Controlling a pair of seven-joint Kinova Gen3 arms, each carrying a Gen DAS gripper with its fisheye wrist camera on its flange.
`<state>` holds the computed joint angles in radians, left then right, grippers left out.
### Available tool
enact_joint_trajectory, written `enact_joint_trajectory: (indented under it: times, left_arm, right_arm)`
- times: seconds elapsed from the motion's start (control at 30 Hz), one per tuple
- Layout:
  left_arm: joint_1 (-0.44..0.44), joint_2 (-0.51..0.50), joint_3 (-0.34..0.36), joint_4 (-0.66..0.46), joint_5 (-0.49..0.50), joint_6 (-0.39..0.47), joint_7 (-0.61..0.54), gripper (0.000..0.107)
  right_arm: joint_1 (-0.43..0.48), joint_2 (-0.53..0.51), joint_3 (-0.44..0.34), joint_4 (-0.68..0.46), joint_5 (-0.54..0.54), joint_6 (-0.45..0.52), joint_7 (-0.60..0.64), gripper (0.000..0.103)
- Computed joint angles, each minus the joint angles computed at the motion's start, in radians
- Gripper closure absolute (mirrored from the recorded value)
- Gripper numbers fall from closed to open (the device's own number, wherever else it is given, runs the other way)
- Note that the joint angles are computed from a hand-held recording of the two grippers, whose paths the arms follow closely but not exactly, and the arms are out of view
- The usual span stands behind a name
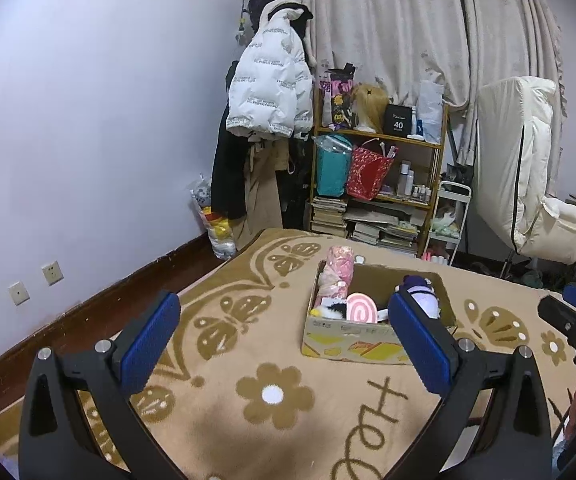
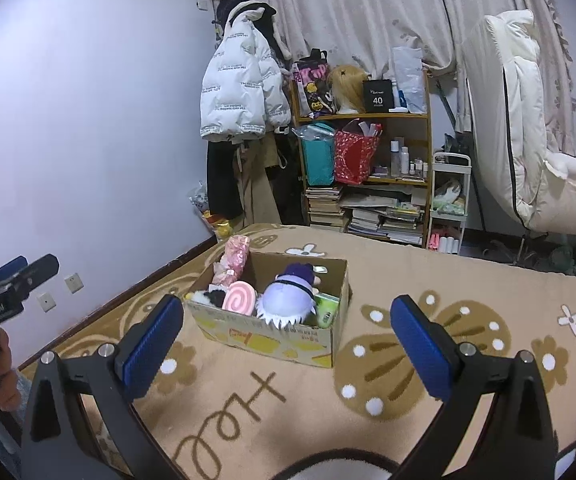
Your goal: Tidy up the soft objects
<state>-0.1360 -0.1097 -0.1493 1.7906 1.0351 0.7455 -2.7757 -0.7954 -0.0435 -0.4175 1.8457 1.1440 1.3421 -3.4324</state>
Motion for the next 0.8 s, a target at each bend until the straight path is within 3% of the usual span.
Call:
enact_joint_trajectory:
  times: [0.2, 0.37, 0.8]
  left_arm:
    - [-0.002, 0.018, 0.001, 0.048, 0.082, -0.023, -0.08, 0.005]
    - [0.008, 0.017, 0.032, 0.062, 0.056, -0.076, -0.077, 0.005]
    - [0.038, 0.006, 0.042, 0.072, -0.049, -0.111, -0.038, 0.005]
  right_arm:
    - [-0.037, 0.024, -0.017, 0.083, 0.063, 0.029, -0.107, 0.0]
    - [-0.075, 0.047, -0.013, 0.119, 0.083, 0.052, -0.169, 0.0]
    - [-0.098, 0.051, 0.004, 0.171, 0.064, 0.039, -0.249, 0.0]
